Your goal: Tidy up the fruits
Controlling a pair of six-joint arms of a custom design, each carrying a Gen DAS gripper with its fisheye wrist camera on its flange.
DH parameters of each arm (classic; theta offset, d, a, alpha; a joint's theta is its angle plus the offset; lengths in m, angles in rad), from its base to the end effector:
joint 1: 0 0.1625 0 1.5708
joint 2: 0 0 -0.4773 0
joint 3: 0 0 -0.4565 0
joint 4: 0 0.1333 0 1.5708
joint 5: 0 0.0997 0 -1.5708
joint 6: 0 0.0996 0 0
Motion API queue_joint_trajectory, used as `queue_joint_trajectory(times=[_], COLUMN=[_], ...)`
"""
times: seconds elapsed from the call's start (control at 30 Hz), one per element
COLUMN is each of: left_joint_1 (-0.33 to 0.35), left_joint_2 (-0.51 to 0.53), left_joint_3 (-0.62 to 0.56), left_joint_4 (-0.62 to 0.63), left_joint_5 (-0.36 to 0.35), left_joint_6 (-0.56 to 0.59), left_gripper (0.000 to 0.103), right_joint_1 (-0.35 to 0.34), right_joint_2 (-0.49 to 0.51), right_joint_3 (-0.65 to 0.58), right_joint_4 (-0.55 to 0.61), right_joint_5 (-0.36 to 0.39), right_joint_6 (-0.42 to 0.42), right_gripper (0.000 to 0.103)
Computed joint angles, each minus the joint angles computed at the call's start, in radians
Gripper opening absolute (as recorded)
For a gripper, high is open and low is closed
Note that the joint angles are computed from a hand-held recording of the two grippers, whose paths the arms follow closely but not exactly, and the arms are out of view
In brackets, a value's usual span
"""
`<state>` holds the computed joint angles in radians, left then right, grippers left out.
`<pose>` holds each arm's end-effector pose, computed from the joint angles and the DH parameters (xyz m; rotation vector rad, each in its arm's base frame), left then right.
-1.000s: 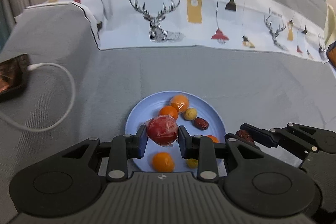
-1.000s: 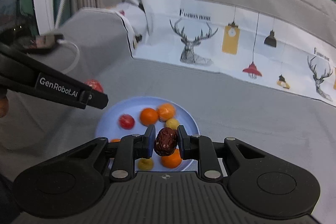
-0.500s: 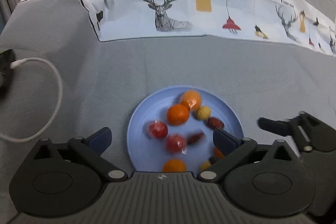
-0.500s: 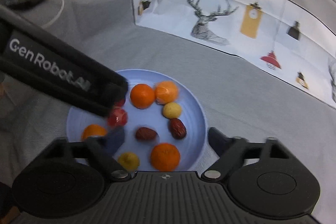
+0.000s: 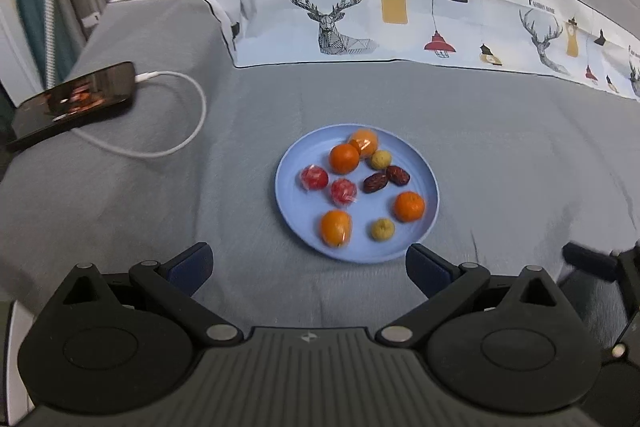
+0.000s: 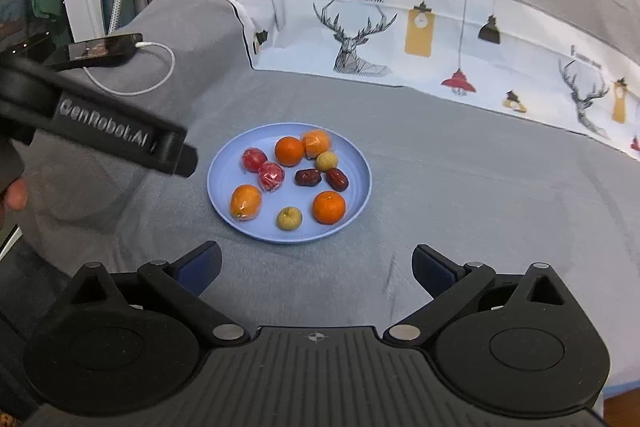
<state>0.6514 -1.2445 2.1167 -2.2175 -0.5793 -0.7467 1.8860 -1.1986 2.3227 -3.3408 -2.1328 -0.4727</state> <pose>-0.2914 -0.4946 0.1896 0.3269 2.2002 -0.7194 0.2316 -0.4516 0.1881 0.7175 -2.3391 0.7572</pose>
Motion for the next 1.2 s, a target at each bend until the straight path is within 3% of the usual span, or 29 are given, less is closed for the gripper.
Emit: queue_joint_trajectory(times=[0.13,0.37,0.57,1.2], left_joint_1=[-0.044,-0.098,-0.118,-0.114], left_joint_2=[-0.036,-0.056,-0.053,-0.057], left_joint_3=[0.025,0.050,0.047,0.046], left_joint_4=[0.090,0.170,0.225,0.226], left_joint_5=[-0.003,0.026,0.047,0.057], left_joint_6=[-0.108,-0.190,-0.216,-0.212], left_gripper=[0.103,0.103,0.103,0.103], right_joint_1=[0.027,0.057,0.069,0.079], right_joint_2=[-0.021,-0.063,-0.076,-0.070], right_joint_3=[0.035,0.078,0.092,0.087], right_joint_4=[-0.058,-0.076,-0.105,-0.106], right_joint_5=[-0.033,-0.054,-0.056,-0.065], right_joint_6=[-0.006,-0.014,-0.036,-0.041], right_gripper=[0.102,0.102,0.102,0.102])
